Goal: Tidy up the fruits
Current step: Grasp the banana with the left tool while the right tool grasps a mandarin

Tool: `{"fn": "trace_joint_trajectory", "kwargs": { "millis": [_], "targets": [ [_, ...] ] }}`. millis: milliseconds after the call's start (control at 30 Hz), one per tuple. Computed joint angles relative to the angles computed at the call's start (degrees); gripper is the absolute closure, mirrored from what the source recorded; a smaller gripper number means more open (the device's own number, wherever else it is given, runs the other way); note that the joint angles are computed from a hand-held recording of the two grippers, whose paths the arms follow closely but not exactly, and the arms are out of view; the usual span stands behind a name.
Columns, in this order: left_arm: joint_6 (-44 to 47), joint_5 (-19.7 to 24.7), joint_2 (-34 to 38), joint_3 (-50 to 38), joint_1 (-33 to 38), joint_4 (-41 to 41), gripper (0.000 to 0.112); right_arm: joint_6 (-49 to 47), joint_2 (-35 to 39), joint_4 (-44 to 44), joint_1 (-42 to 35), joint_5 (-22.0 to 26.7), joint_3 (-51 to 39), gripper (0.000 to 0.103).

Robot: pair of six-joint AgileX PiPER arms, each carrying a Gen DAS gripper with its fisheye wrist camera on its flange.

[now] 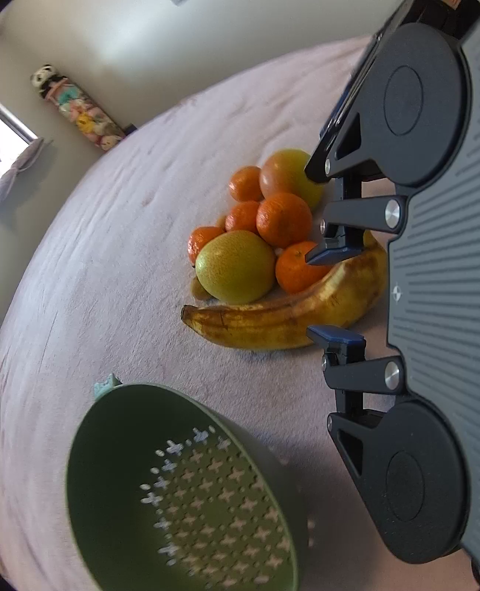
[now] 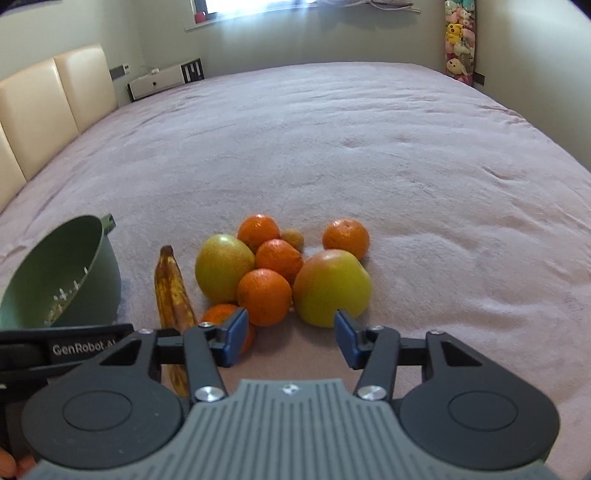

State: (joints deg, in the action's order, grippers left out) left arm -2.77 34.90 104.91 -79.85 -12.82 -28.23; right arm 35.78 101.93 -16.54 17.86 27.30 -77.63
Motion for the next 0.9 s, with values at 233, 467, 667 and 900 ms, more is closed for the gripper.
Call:
{"fn": "trace_joint_trajectory", "kwargs": {
  "millis": [233, 467, 667, 900],
  "targets": [
    [-0.9, 2.89, 3.16, -1.64, 2.41, -3.99, 0.064, -10.1, 4.53, 15.67, -3.41, -0.96, -3.86, 0.053],
    [-0.55, 3.77, 5.51, -3.58, 2.45, -5.06, 0.064, -13.84, 7.96, 23.54, -4.28, -1.21, -6.86, 0.053],
    [0.01, 4.88, 6.0, -4.38, 3.01, -5.14, 0.063, -14.83, 9.91, 26.92, -4.84, -0.8, -8.58, 0.06],
    [-0.18, 6.0, 6.6, -5.74, 2.8, -4.52, 0.065, -12.08, 10.22, 24.63, -4.59, -0.46, -8.88, 0.068]
  ]
}}
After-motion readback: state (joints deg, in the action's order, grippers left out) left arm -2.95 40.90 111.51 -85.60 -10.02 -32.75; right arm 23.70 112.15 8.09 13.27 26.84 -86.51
